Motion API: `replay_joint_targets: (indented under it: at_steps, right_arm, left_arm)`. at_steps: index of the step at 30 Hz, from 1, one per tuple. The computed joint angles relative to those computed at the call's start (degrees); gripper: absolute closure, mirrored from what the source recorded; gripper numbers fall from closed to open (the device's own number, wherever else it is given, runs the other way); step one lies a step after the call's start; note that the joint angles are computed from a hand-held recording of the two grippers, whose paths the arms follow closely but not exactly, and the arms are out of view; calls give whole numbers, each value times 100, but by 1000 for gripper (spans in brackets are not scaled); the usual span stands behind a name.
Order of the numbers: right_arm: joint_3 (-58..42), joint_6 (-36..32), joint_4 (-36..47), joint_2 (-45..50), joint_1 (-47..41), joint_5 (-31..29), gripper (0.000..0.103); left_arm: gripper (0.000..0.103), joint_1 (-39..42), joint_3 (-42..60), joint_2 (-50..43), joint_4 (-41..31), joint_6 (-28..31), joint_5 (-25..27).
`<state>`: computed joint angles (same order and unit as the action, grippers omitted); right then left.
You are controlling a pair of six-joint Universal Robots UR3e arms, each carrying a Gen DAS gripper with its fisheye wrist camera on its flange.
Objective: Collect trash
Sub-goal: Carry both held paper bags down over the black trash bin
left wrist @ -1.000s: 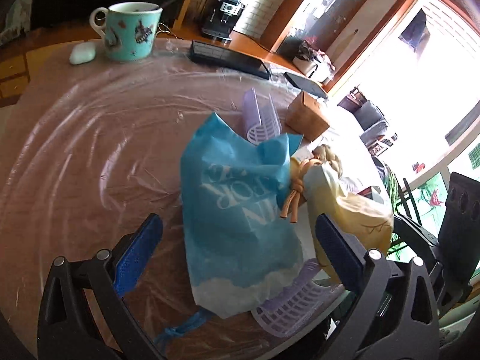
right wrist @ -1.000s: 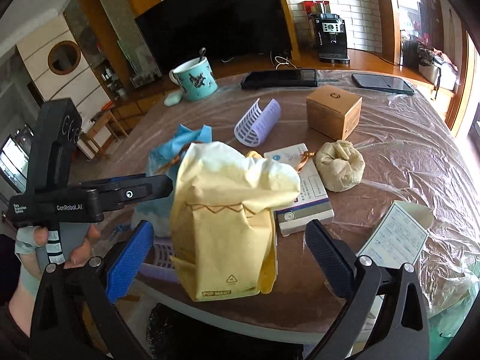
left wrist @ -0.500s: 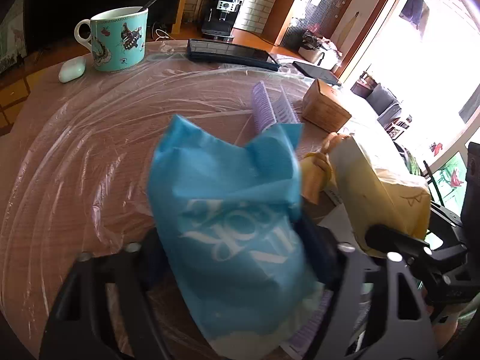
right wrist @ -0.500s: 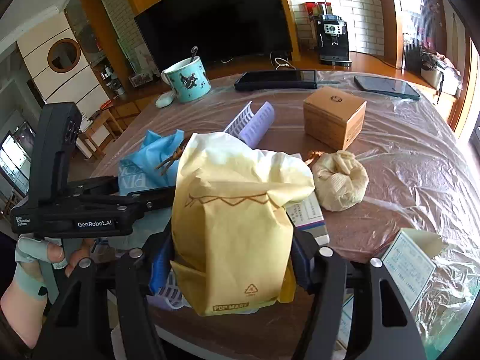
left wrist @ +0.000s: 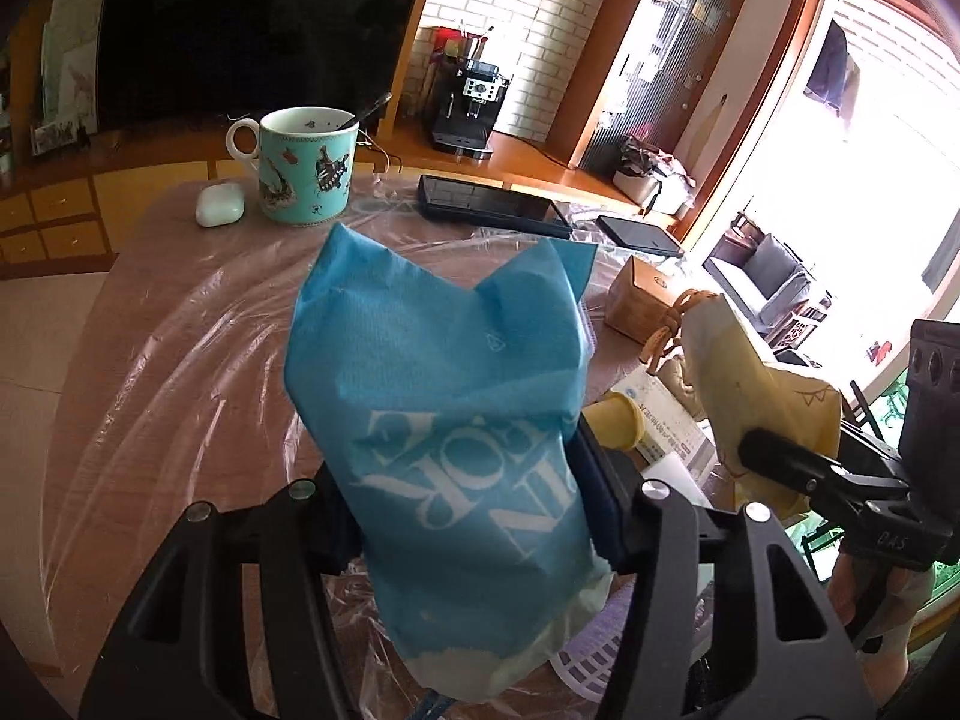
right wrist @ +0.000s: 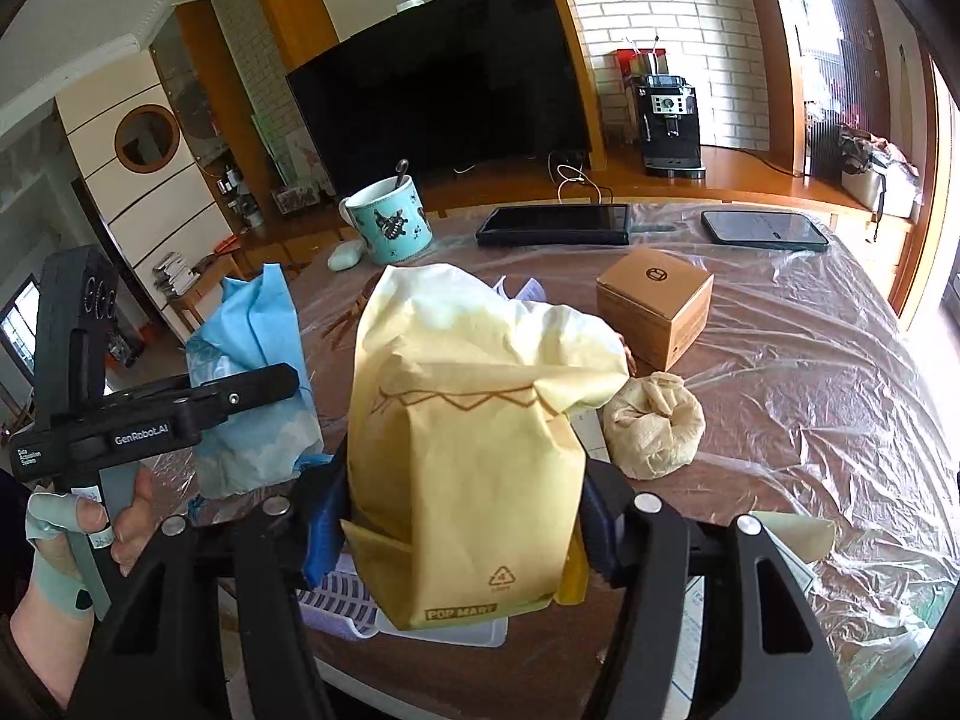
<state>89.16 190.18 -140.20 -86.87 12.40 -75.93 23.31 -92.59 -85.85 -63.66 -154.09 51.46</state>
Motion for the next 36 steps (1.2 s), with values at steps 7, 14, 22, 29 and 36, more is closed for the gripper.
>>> replay_joint_targets:
  at_steps: [7, 14, 22, 29, 36]
  right_arm:
    - [58, -149, 65, -171, 47, -47, 41]
    - [121, -185, 77, -361, 15, 21, 41]
    - [294, -218, 77, -620, 72, 0, 41]
    - [559, -333, 126, -1011, -11, 265, 41]
    - [889, -529, 369, -1529, 72, 333, 42]
  left_arm:
    - [45, 63, -188, 509, -338, 114, -71]
    - [45, 172, -402, 1017, -398, 156, -152]
    - [45, 408, -568, 1399, -574, 206, -375]
    - [45, 779, -683, 1958, -1233, 766, -696]
    - [45, 1305, -557, 2594, -2874, 1869, -1053]
